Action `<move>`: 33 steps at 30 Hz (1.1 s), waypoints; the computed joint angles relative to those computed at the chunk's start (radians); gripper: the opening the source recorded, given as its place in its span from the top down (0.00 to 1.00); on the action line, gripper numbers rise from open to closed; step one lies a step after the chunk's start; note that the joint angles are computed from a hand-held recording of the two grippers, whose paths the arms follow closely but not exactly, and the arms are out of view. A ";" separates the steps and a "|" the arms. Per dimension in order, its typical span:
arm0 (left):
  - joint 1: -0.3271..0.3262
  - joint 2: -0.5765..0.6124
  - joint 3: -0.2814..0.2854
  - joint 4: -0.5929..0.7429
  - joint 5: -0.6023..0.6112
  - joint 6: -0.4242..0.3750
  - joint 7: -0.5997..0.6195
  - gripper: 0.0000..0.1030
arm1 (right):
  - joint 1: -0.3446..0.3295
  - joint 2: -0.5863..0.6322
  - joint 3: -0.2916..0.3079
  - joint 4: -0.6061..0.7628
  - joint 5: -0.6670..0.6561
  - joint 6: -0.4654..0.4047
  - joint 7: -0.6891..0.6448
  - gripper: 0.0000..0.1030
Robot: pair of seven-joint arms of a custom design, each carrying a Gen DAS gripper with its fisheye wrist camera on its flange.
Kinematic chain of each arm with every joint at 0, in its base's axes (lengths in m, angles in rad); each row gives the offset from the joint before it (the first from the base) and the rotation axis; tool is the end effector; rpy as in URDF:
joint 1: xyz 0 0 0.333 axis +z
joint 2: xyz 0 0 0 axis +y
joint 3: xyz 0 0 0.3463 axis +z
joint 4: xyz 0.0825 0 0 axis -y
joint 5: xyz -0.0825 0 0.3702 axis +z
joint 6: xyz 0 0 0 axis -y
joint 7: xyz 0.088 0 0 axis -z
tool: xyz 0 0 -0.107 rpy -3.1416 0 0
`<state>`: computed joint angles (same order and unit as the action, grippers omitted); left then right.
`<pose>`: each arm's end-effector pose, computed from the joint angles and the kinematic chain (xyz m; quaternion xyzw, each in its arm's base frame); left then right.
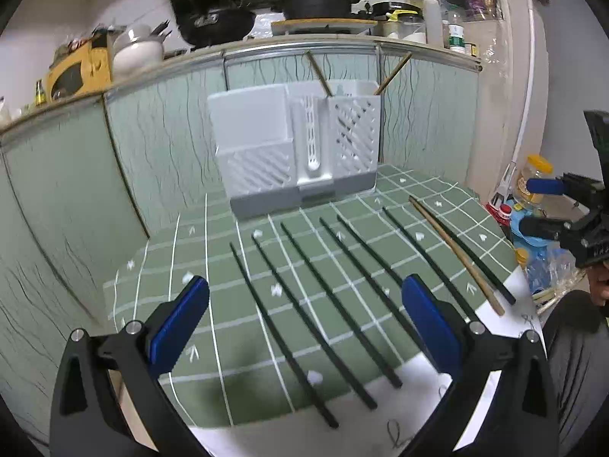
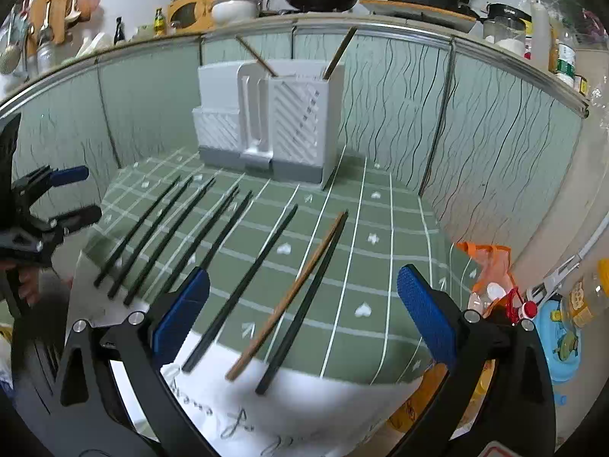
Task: Organize utensils
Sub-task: 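Move both open tools back over the remaining chopsticks, then close the left tool on a black chopstick while the right tool grasps another black chopstick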
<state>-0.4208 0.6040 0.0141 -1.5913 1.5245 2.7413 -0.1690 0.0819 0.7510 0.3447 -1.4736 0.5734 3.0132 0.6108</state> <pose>0.6467 -0.3234 0.3452 -0.6250 0.6200 -0.3084 0.3604 0.7427 0.2110 0.3609 -0.8105 0.3992 -0.1998 0.3792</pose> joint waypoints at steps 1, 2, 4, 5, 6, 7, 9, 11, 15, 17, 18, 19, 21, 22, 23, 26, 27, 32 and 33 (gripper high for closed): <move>-0.002 -0.003 0.002 -0.009 0.008 0.001 -0.018 0.05 | 0.000 -0.003 -0.002 -0.015 0.000 0.008 -0.002 0.08; -0.002 -0.008 0.004 -0.024 0.020 0.004 -0.042 0.05 | -0.003 -0.006 -0.001 -0.024 0.001 0.011 -0.002 0.08; 0.000 -0.014 0.001 -0.045 0.029 -0.003 -0.067 0.05 | -0.007 -0.010 -0.001 -0.045 0.004 0.022 0.002 0.08; 0.003 -0.016 -0.003 -0.052 0.032 -0.004 -0.073 0.05 | -0.002 -0.012 -0.009 -0.055 0.000 0.028 0.009 0.08; 0.005 -0.017 -0.006 -0.060 0.034 -0.006 -0.079 0.05 | -0.001 -0.013 -0.012 -0.066 -0.003 0.036 0.012 0.08; 0.006 -0.019 -0.009 -0.069 0.037 -0.010 -0.084 0.05 | -0.002 -0.014 -0.013 -0.076 -0.007 0.045 0.013 0.08; 0.006 -0.022 -0.013 -0.082 0.041 -0.022 -0.092 0.05 | 0.004 -0.014 -0.024 -0.087 -0.021 0.047 0.025 0.08; 0.014 -0.021 -0.022 -0.092 0.029 -0.026 -0.085 0.05 | 0.025 -0.010 -0.056 -0.090 -0.039 0.044 0.058 0.08; 0.017 -0.023 -0.028 -0.106 0.007 -0.035 -0.083 0.05 | 0.057 0.000 -0.108 -0.087 -0.066 0.032 0.133 0.08; 0.006 -0.026 -0.028 -0.108 0.001 -0.061 -0.076 0.05 | 0.071 0.005 -0.131 -0.080 -0.079 0.032 0.178 0.08; 0.004 -0.024 -0.031 -0.106 -0.007 -0.069 -0.062 0.05 | 0.073 0.007 -0.135 -0.077 -0.086 0.028 0.196 0.08; 0.003 -0.017 -0.036 -0.100 -0.035 -0.086 -0.028 0.05 | 0.082 0.009 -0.148 -0.072 -0.097 0.021 0.215 0.08; 0.005 -0.003 -0.042 -0.089 -0.094 -0.106 0.029 0.06 | 0.123 0.016 -0.203 -0.061 -0.130 0.007 0.269 0.08; 0.008 0.004 -0.044 -0.084 -0.127 -0.109 0.055 0.11 | 0.141 0.019 -0.226 -0.057 -0.148 -0.003 0.296 0.08; 0.015 0.012 -0.047 -0.078 -0.164 -0.099 0.077 0.16 | 0.152 0.020 -0.242 -0.054 -0.164 -0.012 0.320 0.08; 0.011 0.031 -0.032 -0.070 -0.222 -0.077 0.096 0.16 | 0.176 0.026 -0.271 -0.052 -0.205 -0.012 0.371 0.08; 0.007 0.036 -0.029 -0.067 -0.244 -0.084 0.116 0.17 | 0.183 0.026 -0.280 -0.054 -0.218 -0.011 0.387 0.08; -0.013 0.058 -0.011 -0.047 -0.319 -0.091 0.183 0.23 | 0.203 0.047 -0.309 -0.025 -0.279 -0.046 0.458 0.08; -0.014 0.060 -0.009 -0.044 -0.333 -0.091 0.196 0.24 | 0.203 0.049 -0.310 -0.023 -0.288 -0.048 0.466 0.08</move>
<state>-0.4348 0.6644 0.0051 -1.6350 1.1914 2.6508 0.0267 0.2850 0.8003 0.0345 -1.4963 0.2857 2.9652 1.0771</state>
